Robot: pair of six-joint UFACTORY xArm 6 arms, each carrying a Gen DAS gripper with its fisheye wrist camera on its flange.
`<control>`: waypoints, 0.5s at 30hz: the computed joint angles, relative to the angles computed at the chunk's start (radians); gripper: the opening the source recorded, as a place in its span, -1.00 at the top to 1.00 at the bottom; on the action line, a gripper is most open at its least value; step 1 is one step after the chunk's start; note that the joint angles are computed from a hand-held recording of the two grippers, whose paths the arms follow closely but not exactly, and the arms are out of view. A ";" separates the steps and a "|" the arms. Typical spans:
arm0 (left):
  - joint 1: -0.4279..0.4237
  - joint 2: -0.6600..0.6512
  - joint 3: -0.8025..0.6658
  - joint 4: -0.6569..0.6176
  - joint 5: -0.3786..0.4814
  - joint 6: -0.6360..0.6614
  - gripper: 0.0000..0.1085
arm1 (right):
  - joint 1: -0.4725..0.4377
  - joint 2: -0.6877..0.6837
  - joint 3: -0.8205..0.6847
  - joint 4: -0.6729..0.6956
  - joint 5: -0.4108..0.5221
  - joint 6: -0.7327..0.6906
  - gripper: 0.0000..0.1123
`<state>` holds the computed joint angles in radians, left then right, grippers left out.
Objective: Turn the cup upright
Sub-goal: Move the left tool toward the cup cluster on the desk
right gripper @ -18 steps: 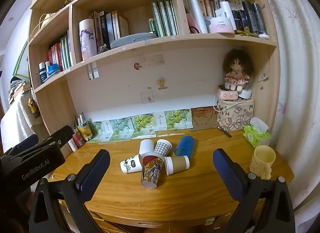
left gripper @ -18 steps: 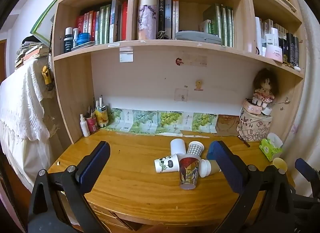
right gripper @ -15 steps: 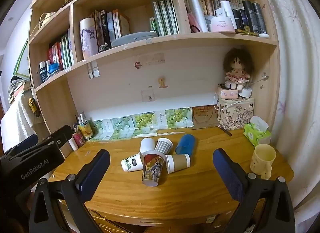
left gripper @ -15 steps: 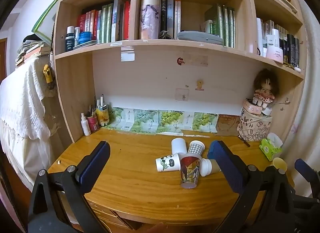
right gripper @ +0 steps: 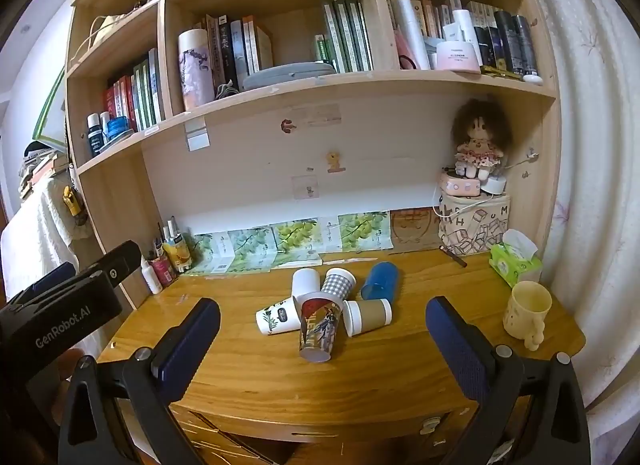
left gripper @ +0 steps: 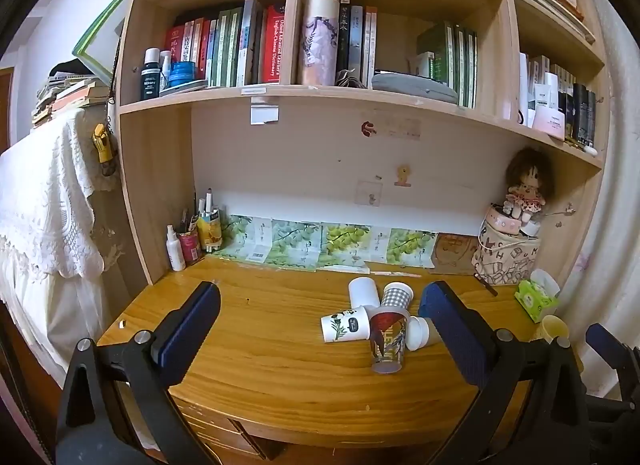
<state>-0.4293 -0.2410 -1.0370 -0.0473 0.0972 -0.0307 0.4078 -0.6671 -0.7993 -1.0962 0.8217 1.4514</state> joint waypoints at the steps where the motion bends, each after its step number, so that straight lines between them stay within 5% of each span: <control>1: -0.003 0.002 -0.004 -0.055 0.005 0.055 -0.89 | 0.012 0.005 -0.005 -0.005 0.015 0.009 -0.83; 6: 0.001 0.015 -0.035 -0.273 0.046 0.284 -0.89 | 0.049 0.029 -0.028 -0.013 0.060 0.038 -0.83; 15: 0.038 0.061 -0.102 -0.472 0.154 0.472 -0.89 | 0.122 0.135 -0.122 0.014 0.151 0.079 -0.83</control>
<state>-0.3911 -0.1800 -1.1386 -0.5192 0.2511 0.4413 0.5298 -0.5317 -0.9211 -1.0820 0.9730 1.5305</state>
